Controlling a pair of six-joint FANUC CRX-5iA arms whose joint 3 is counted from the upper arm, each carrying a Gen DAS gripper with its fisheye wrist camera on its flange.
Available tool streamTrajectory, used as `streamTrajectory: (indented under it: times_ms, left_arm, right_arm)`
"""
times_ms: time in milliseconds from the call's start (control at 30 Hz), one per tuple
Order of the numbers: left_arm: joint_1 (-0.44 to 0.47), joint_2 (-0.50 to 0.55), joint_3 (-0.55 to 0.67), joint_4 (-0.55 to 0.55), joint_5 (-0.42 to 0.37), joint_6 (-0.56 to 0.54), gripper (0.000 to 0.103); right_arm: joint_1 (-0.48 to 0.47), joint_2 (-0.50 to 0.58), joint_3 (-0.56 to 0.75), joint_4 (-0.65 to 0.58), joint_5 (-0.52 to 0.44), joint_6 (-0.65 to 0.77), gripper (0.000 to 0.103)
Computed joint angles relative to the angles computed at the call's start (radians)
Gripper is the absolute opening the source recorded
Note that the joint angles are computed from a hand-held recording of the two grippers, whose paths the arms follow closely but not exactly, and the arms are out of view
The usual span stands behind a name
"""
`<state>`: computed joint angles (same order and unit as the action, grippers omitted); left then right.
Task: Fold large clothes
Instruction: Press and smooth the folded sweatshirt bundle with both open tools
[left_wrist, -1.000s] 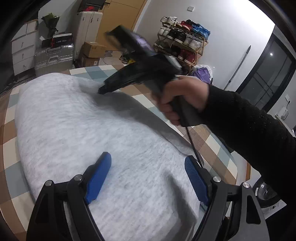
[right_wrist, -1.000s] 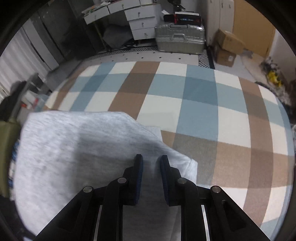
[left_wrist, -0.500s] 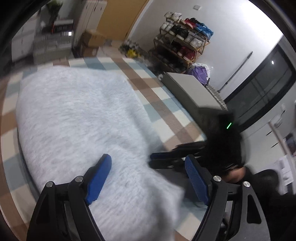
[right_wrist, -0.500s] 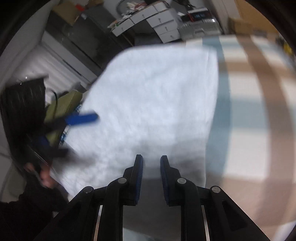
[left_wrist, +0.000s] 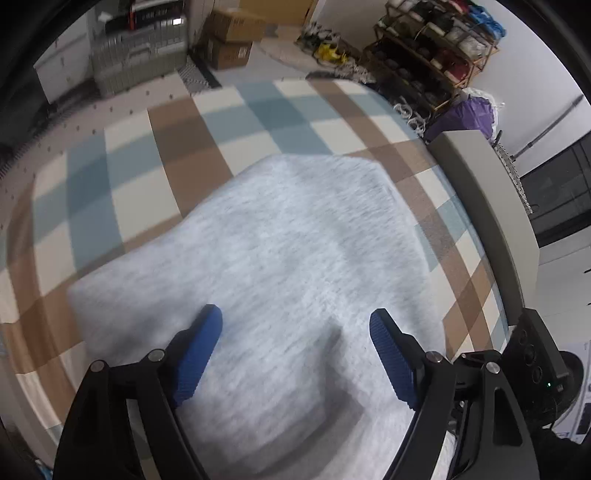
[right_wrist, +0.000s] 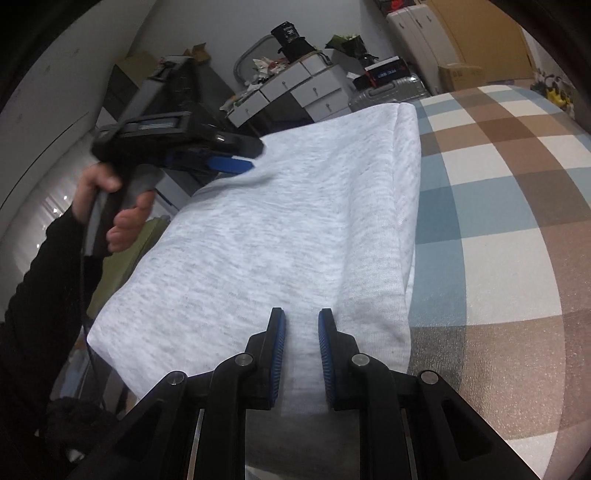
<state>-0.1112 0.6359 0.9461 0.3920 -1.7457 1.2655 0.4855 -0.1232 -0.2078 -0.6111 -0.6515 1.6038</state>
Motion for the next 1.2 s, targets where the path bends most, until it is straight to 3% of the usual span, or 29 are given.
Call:
streamTrajectory:
  times_ms: [133, 233, 400, 467, 533, 600, 733, 800, 867, 1000, 1100, 1200]
  left_arm:
    - [0.009, 0.022, -0.007, 0.019, -0.007, 0.007, 0.077]
    - [-0.007, -0.041, -0.095, -0.021, 0.067, -0.04, 0.077]
    - [-0.045, -0.097, -0.109, -0.13, 0.112, -0.05, 0.078]
    - [-0.046, -0.115, -0.108, -0.135, 0.114, -0.017, 0.078]
    - [-0.026, -0.17, -0.179, -0.067, 0.142, -0.035, 0.078]
    - [-0.01, -0.252, -0.275, -0.011, 0.182, -0.09, 0.078]
    - [0.025, -0.408, -0.478, 0.066, 0.27, -0.157, 0.078]
    - [0.045, -0.449, -0.566, 0.12, 0.25, -0.17, 0.078]
    - [0.036, -0.462, -0.609, 0.107, 0.235, -0.184, 0.078]
    - [0.004, -0.57, -0.754, 0.021, 0.413, -0.259, 0.077]
    - [0.019, -0.604, -0.835, 0.065, 0.506, -0.256, 0.077]
    - [0.008, -0.635, -0.874, 0.058, 0.566, -0.249, 0.077]
  right_arm:
    - [-0.027, -0.002, 0.009, -0.053, -0.022, 0.038, 0.018]
    - [-0.05, 0.0, 0.007, -0.097, -0.029, 0.072, 0.018]
    - [0.039, -0.042, -0.014, 0.126, 0.013, -0.139, 0.021]
    - [0.041, -0.1, -0.019, 0.076, 0.035, -0.097, 0.021]
    - [0.048, -0.131, -0.002, 0.017, 0.016, -0.029, 0.032]
    - [0.116, -0.131, 0.007, 0.087, -0.002, -0.06, 0.035]
    - [0.281, -0.042, -0.029, 0.431, -0.041, -0.319, 0.032]
    - [0.304, -0.068, -0.099, 0.473, 0.057, -0.352, 0.032]
    - [0.292, -0.074, -0.101, 0.435, 0.063, -0.346, 0.032]
    - [0.271, -0.079, -0.074, 0.39, 0.018, -0.341, 0.032]
    - [0.218, -0.117, -0.052, 0.327, -0.005, -0.324, 0.033]
    - [0.243, -0.155, -0.133, 0.583, 0.055, -0.589, 0.037]
